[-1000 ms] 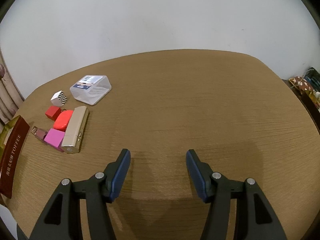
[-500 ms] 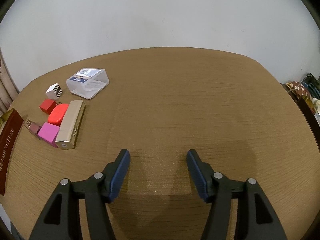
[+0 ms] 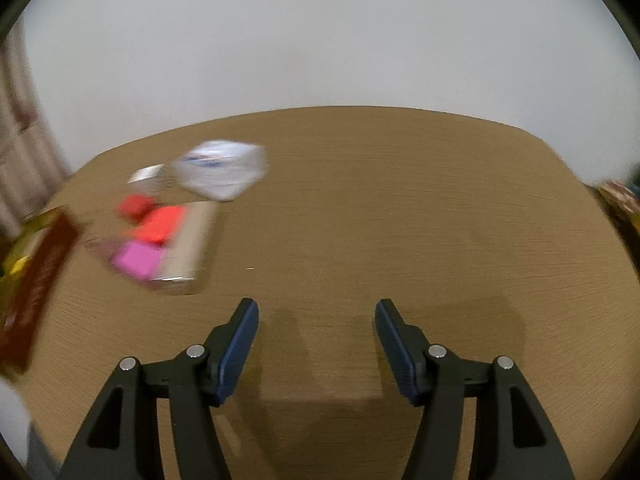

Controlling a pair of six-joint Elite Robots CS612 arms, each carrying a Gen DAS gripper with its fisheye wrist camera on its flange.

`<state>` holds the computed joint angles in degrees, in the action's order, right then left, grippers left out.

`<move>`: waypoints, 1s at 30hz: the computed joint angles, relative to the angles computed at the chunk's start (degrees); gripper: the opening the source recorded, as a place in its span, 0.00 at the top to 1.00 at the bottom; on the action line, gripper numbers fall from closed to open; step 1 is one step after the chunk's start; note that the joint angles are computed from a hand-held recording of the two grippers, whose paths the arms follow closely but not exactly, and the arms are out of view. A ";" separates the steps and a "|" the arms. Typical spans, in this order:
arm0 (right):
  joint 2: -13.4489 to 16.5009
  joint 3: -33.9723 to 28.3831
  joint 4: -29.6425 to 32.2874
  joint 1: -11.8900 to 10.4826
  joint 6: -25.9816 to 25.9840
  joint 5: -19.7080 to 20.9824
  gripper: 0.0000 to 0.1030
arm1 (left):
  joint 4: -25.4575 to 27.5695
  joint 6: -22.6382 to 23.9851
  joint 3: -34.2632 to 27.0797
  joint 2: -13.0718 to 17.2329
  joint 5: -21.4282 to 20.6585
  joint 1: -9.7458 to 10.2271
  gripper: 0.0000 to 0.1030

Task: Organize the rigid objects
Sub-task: 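Lower the yellow cube into the gold tin and open the left gripper, then grasp the gold lipstick tube with the right gripper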

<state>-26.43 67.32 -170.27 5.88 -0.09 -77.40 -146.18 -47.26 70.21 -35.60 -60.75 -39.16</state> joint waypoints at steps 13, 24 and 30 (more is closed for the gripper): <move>6.07 -19.53 25.69 2.62 -2.23 4.79 0.44 | -5.70 -3.25 5.73 -1.83 -7.37 -5.33 0.31; 10.54 -29.11 36.78 3.70 -2.81 1.35 0.71 | -7.50 -5.50 7.20 -2.01 -12.27 -4.17 0.30; 10.18 -28.45 36.51 3.66 -4.10 1.57 0.72 | -6.86 -5.19 7.29 -2.48 -11.26 -4.70 0.30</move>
